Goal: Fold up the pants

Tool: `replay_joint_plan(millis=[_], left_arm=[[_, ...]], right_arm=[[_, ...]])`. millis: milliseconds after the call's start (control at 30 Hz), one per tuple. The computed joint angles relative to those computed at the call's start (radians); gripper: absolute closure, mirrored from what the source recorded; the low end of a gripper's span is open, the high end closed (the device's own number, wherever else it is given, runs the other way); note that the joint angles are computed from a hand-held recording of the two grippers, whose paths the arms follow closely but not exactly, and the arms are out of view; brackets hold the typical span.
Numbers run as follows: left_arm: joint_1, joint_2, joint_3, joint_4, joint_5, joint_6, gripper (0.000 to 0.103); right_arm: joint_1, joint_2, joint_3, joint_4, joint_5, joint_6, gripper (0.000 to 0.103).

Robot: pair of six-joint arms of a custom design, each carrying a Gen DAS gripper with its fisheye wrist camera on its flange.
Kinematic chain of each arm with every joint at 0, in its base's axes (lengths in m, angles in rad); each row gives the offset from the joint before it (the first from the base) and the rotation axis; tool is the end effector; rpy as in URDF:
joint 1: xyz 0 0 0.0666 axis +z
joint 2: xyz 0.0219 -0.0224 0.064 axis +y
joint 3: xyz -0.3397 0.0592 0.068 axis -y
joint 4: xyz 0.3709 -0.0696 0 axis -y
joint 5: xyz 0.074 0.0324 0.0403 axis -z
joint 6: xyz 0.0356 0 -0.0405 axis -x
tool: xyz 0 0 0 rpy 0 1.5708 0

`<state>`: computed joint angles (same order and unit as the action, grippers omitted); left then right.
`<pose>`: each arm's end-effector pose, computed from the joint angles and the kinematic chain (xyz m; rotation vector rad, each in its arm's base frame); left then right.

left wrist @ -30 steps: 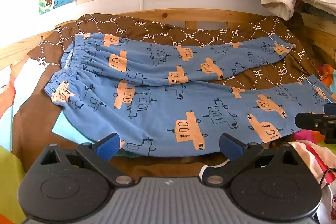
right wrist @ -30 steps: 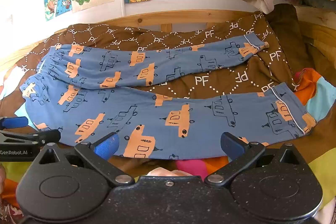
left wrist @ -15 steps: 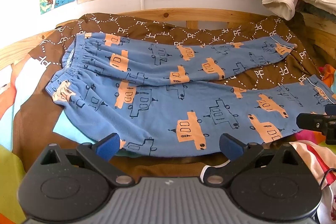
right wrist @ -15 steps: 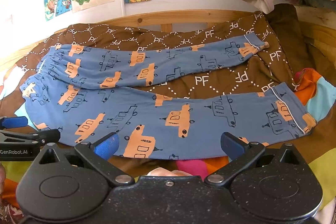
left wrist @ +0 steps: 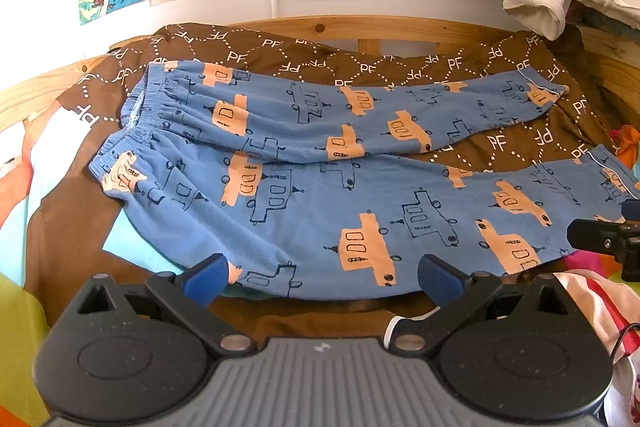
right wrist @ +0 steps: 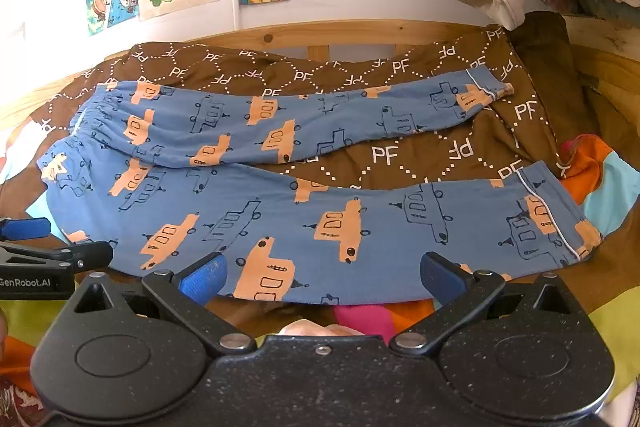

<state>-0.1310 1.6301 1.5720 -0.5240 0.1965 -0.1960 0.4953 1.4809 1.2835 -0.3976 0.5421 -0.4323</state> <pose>0.5652 -0.0819 0.3841 0.4610 2.0952 -0.1735 0.4570 0.2255 0.3436 0.2376 2.0580 -0.0228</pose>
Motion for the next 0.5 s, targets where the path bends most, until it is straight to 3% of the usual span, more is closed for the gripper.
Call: replay_joint_plan(millis=[500], left_arm=[[-0.003, 0.0, -0.001, 0.002, -0.006, 0.001, 0.0]], right_arm=[[0.0, -0.001, 0.0, 0.001, 0.008, -0.005, 0.001]])
